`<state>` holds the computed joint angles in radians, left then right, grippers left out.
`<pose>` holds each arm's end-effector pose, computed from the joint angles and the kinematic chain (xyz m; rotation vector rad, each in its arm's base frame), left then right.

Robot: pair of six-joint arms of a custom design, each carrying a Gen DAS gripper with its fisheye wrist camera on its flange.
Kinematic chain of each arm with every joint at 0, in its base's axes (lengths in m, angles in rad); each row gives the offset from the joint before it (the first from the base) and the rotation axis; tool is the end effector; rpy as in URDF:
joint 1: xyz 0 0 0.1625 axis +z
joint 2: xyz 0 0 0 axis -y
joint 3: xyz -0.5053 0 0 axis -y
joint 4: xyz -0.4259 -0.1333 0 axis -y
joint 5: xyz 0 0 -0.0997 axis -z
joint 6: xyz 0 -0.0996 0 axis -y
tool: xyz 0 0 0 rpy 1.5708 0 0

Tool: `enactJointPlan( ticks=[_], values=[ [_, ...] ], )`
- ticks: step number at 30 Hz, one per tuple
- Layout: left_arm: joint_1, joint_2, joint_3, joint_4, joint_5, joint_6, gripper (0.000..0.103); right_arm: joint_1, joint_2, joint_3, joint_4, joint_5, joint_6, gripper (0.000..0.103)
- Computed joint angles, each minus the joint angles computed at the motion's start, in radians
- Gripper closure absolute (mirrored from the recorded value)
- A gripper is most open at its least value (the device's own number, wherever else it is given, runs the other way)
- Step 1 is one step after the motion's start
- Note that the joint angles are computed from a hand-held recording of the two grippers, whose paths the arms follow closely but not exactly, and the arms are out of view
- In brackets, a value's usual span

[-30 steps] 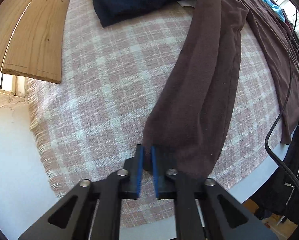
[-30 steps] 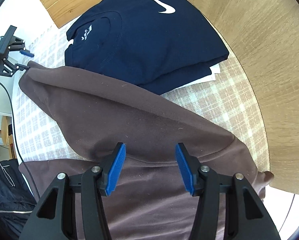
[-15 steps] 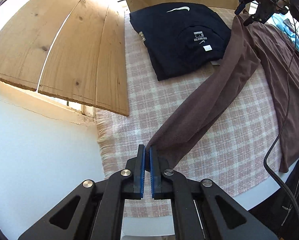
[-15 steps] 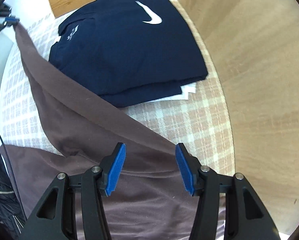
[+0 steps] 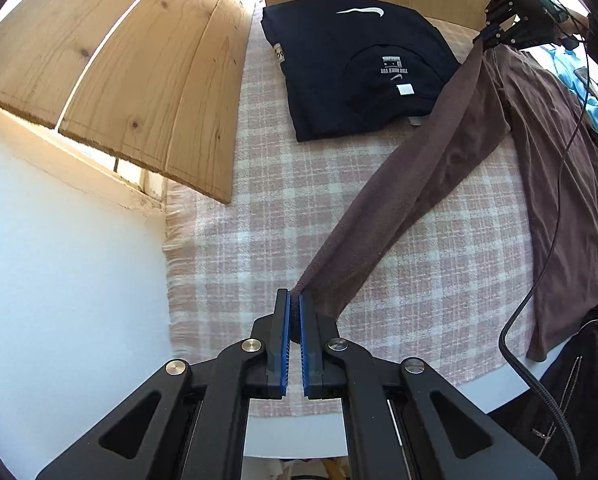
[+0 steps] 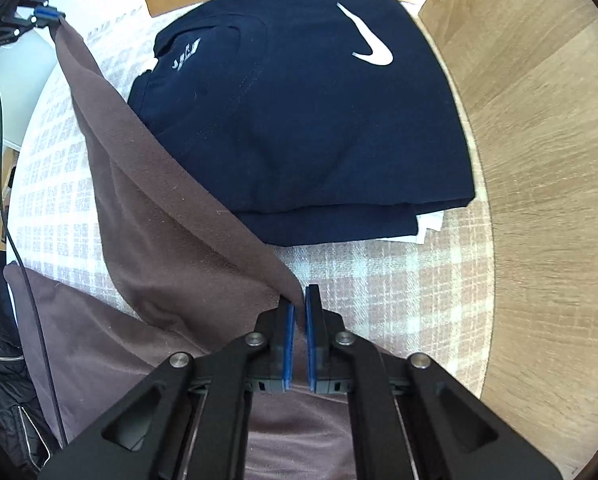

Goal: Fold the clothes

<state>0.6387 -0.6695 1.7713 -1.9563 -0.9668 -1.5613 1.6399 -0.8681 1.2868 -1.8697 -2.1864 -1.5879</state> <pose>-0.3766 -0.5161 -0.0311 -0.4479 2.2264 -0.3973 0.1312 -0.7978 0.2823 2.0155 -1.7793 -0.7053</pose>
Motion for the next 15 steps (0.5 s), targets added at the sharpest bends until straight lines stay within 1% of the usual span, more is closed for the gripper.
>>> enactJointPlan(
  ticks=[1, 2, 3, 5, 6, 8, 10, 13, 14, 15],
  values=[
    [-0.006, 0.012, 0.006, -0.038, -0.006, 0.012, 0.099, -0.002, -0.007, -0.019, 0.019, 0.036, 0.004, 0.098],
    [-0.011, 0.024, 0.01, -0.072, -0.015, 0.021, 0.099, -0.008, -0.01, -0.047, 0.058, 0.08, 0.025, 0.098],
    [-0.011, 0.034, 0.005, -0.079, -0.037, 0.019, 0.099, -0.015, -0.014, -0.052, 0.055, 0.095, 0.025, 0.098],
    [-0.022, 0.054, -0.03, -0.038, -0.034, 0.007, 0.1, -0.02, -0.032, -0.009, -0.046, 0.057, -0.045, 0.098],
    [-0.036, 0.057, -0.048, -0.019, -0.014, -0.01, 0.1, -0.022, -0.038, -0.002, -0.059, 0.061, -0.048, 0.098],
    [-0.066, 0.064, -0.08, 0.007, 0.031, -0.045, 0.1, -0.023, -0.049, -0.002, -0.066, 0.079, -0.048, 0.098],
    [-0.096, 0.082, -0.117, 0.026, 0.056, -0.089, 0.1, -0.027, -0.06, -0.01, -0.064, 0.112, -0.049, 0.098],
    [-0.125, 0.154, -0.213, 0.07, 0.052, -0.089, 0.1, -0.037, -0.077, -0.004, -0.09, 0.112, -0.079, 0.098],
    [-0.135, 0.178, -0.239, 0.061, 0.054, -0.082, 0.1, -0.041, -0.085, -0.003, -0.096, 0.113, -0.09, 0.098],
    [-0.147, 0.202, -0.262, 0.044, 0.062, -0.084, 0.1, -0.037, -0.101, -0.006, -0.077, 0.116, -0.082, 0.098]
  ],
)
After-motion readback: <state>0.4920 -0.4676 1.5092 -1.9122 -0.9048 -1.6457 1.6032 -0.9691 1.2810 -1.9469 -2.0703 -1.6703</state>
